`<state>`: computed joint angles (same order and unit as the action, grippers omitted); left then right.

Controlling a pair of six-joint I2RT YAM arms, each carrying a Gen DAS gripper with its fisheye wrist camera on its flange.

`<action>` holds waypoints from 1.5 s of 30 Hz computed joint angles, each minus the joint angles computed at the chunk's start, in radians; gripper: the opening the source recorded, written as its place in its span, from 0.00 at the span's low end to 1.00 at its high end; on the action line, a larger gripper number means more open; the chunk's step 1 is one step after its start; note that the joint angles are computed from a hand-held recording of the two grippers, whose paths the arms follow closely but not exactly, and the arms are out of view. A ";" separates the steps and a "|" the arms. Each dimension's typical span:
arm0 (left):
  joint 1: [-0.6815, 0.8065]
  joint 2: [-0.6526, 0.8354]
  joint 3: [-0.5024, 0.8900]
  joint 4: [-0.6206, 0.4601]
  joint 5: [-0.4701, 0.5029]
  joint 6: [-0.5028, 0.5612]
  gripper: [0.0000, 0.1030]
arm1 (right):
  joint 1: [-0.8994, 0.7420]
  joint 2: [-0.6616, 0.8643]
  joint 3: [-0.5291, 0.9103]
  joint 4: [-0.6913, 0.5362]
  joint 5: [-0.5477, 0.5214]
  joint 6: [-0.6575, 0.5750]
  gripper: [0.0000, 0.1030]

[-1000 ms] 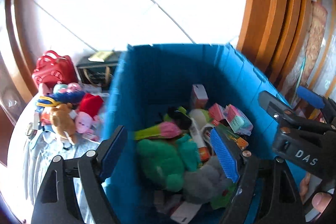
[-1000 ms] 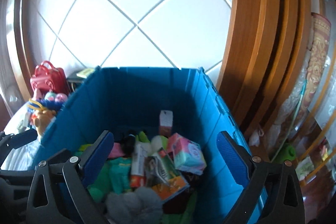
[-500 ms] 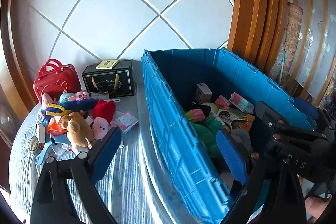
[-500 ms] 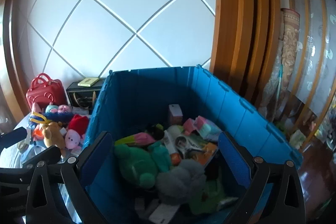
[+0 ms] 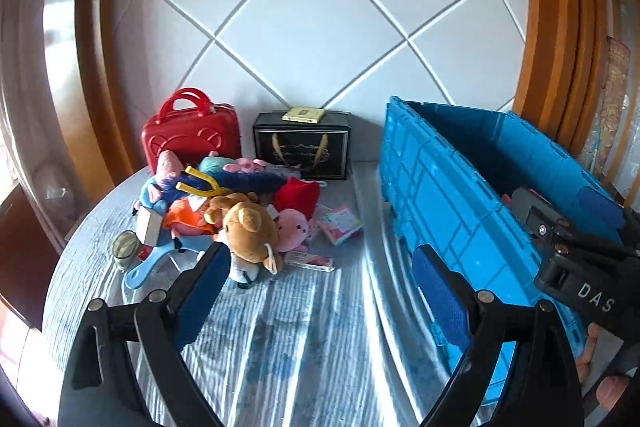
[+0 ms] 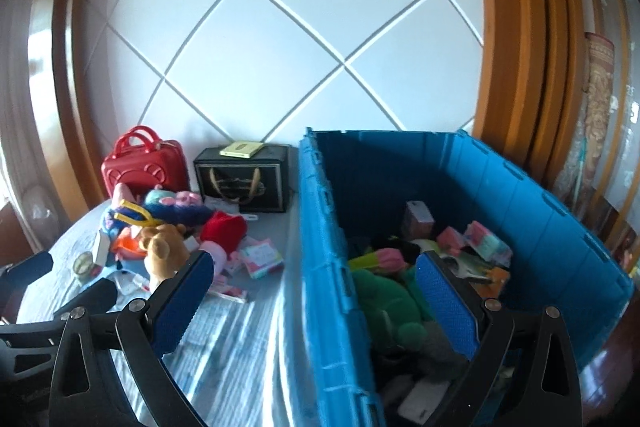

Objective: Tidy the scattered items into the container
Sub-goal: 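Withdraw both tools from the blue box back to the bed, then grasp the brown teddy bear with the right gripper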

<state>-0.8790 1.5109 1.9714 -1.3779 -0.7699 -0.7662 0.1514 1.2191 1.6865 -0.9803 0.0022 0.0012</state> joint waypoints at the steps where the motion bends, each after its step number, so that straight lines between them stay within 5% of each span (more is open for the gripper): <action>1: 0.018 -0.032 -0.046 0.010 -0.009 -0.003 0.90 | 0.035 0.006 -0.010 0.018 0.001 0.007 0.99; 6: 0.168 -0.199 -0.270 0.096 0.054 0.052 0.90 | 0.238 0.065 -0.044 0.086 0.059 0.042 0.99; 10: 0.370 -0.312 -0.417 0.204 0.177 0.224 0.90 | 0.361 0.137 -0.052 0.129 0.110 0.101 0.99; 18: 0.980 -0.381 -0.635 0.449 0.700 0.715 0.90 | 0.558 0.362 0.024 0.163 0.313 0.318 0.99; 23: 1.159 -0.248 -0.668 0.530 0.884 0.864 0.90 | 0.621 0.479 0.086 0.120 0.411 0.441 0.99; 27: 1.170 -0.145 -0.685 0.594 0.916 0.880 0.90 | 0.628 0.532 0.083 0.110 0.426 0.478 0.99; 31: 1.153 -0.055 -0.682 0.650 0.905 0.847 0.90 | 0.589 0.643 0.145 0.129 0.352 0.451 0.68; 41: 1.098 0.187 -0.590 0.746 0.887 0.788 0.90 | 0.526 1.070 0.636 0.092 0.234 0.369 0.65; 42: 1.091 0.207 -0.576 0.749 0.884 0.785 0.90 | 0.525 1.111 0.690 0.070 0.237 0.361 0.57; 43: 1.086 0.223 -0.565 0.751 0.885 0.784 0.88 | 0.523 1.140 0.724 0.049 0.244 0.355 0.30; 45: 1.078 0.245 -0.547 0.746 0.889 0.787 0.85 | 0.511 1.107 0.643 0.095 0.232 0.387 0.27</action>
